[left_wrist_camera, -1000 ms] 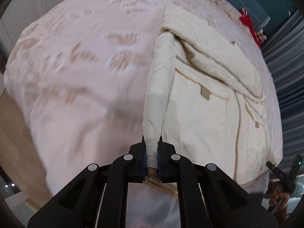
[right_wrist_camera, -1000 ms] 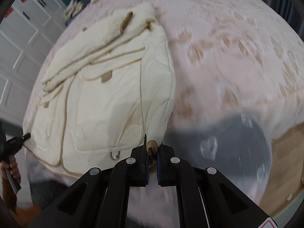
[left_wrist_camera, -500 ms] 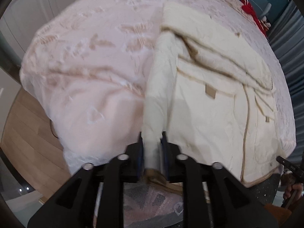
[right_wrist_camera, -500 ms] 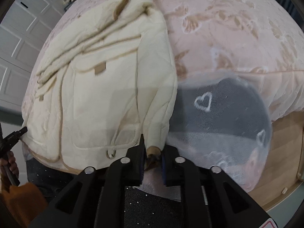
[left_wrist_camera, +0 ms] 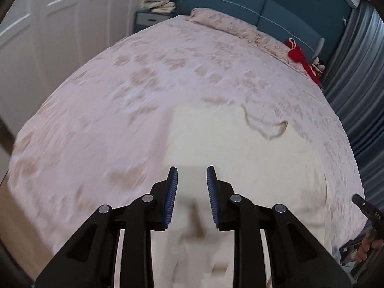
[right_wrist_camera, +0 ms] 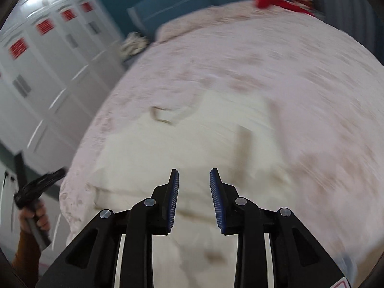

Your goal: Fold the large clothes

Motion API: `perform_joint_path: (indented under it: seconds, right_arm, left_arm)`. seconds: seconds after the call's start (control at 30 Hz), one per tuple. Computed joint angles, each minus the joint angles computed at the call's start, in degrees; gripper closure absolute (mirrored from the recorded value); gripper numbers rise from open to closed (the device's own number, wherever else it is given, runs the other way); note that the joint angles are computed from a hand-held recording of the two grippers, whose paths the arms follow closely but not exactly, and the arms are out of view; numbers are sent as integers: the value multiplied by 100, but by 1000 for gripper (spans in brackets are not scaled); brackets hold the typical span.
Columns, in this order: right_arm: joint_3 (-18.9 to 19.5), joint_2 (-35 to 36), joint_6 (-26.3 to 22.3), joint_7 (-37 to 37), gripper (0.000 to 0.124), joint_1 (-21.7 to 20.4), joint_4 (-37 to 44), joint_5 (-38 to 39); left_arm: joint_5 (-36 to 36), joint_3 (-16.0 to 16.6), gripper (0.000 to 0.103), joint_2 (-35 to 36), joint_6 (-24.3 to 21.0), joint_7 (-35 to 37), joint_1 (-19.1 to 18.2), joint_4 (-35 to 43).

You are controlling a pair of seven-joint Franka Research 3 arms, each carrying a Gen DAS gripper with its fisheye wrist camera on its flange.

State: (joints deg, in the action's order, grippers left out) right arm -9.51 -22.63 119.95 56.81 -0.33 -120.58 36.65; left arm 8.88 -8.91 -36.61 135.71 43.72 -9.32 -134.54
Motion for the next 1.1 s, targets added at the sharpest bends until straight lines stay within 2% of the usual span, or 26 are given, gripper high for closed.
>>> perform_joint_path:
  seconds: [0.1,0.17,0.3,0.4,0.47,0.53,0.57,0.63,0.77,0.8,0.9,1.0,1.03,1.07,1.1]
  right_arm:
    - [260,829,238,-74,95,420,538,497]
    - [461,1572,181,97,95,613,1151,736]
    - [1026,3110,653,719,95,959,2604,-40]
    - [1186,4035,668,1329,81,1106,3543,-427]
    - [1206,4407,637,1696,78,1177,3835,-709]
    - [1289,4803,228,1773,114,1197,4245,-1017]
    - [1303,4789,351,1644,120,1229,4176,-1154]
    - [1340,4710,686,1571,121,1161,3908,-1048]
    - [1374,4798,638,1683,121,1089,3971,-982]
    - [1356,4691,721,1693,120,1078,3897,-997]
    - [1183,4134,1450,1869,120,980,3285,-1005]
    - [1016,3659,1603,1870,118,569,2780,-662]
    - [916,3541,1650,1907,115,467,2642,-710]
    - [861,3472,1706,1917,109,407,2545,-778]
    - [771,3418,1760,1983,109,348,2467,-943]
  left_arm:
    - [-303,223,80,1041,625,123,-39,458]
    - [-416,258,80,1703,824,213,28,836]
    - [-410,214,80,2784,999,343,240,1530]
    - [-626,224,80,3274,1045,425,367,1763]
    - [-604,198,81,3453,1038,386,448,1809]
    - [-458,174,82,3571,1086,324,510,1796]
    - [-393,166,84,3591,1122,293,534,1778]
    - [-371,154,87,3616,1267,259,567,1705]
    - [29,119,88,3692,1269,15,581,1720]
    - [95,111,88,3695,1180,24,577,1770]
    - [695,54,88,3596,717,-162,520,1995]
    - [838,-25,89,3478,914,44,420,2148]
    - [662,-67,85,3556,1009,308,350,2332]
    - [444,-99,73,3664,1075,564,292,2507]
    - [37,-160,65,3862,1175,971,216,2780]
